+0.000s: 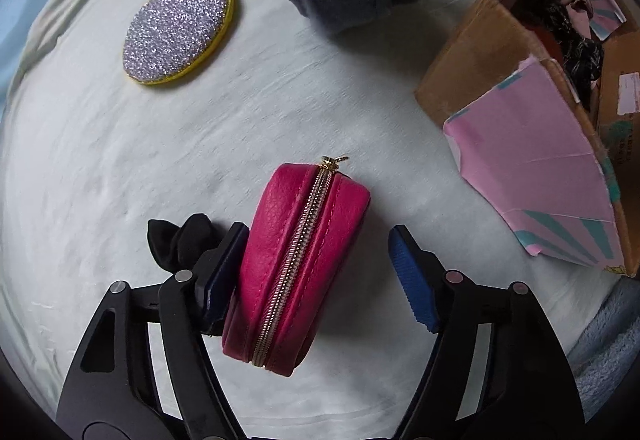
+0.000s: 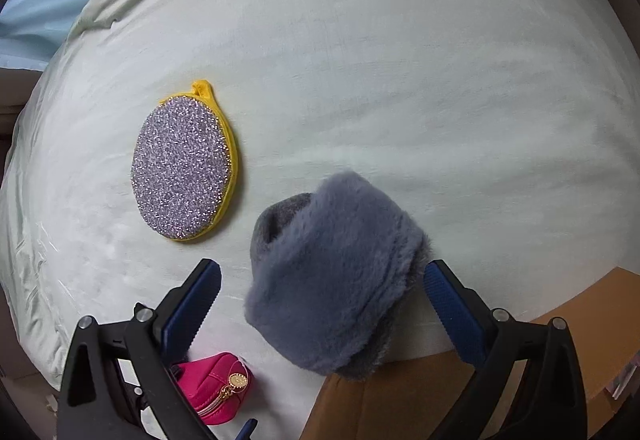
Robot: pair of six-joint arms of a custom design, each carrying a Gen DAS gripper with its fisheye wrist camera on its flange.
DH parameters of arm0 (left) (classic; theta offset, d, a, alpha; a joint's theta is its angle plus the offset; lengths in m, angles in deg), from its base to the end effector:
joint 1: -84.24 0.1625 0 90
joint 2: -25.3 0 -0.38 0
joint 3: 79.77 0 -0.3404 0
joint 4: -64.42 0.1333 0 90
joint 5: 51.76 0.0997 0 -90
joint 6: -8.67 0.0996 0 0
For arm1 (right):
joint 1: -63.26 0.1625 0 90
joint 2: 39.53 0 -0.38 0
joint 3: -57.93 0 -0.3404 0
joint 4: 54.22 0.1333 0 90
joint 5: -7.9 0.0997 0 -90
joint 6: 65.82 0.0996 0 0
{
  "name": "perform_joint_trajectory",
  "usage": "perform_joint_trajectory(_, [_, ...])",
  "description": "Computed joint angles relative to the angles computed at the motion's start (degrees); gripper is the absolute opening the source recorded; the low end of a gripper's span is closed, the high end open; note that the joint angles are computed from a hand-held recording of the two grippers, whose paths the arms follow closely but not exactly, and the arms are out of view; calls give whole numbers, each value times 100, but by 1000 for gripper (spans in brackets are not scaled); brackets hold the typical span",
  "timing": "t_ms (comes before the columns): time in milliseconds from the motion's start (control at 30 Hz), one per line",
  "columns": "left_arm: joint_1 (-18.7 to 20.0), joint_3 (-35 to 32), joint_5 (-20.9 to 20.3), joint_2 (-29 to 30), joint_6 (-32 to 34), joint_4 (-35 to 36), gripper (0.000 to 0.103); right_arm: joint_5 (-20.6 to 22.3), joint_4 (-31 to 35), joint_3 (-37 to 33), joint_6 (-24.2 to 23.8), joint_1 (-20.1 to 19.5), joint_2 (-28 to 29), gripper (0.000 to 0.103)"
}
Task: Organize soft objects
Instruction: 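Grasp the pink zip pouch with the left tool while the right tool grasps the grey sock, then carry the pouch and sock over the box and open both tools to drop them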
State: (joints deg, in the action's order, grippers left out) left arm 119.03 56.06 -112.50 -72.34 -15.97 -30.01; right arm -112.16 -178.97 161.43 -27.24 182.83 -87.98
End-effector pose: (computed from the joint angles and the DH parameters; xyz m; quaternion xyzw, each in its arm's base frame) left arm -0.1028 -0.2930 0.2010 0.3148 0.8738 0.0603 0.3657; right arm 0.3245 -0.4030 0.0524 -0.0291 -0.9513 0.0020 0.3068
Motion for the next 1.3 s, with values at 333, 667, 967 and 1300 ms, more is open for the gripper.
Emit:
perform_joint_trajectory(333, [174,-9,24,38,246,-145,37,-209,-161,126,53,26,-45,63])
perform_joint_trajectory(667, [-225,-337,-165,-455,-533,775,31,-237,-82,120,108,529,-411,56])
perform_joint_trajectory(967, [-1344,-1155,-146,-908,-1741,2123,31,-323,401,53,353,1318,-1181,56])
perform_joint_trajectory(1300, [-2644,-2540,-163,-678,-2684,3269,30,-766,1709,-695,1102,2553,-1676,56])
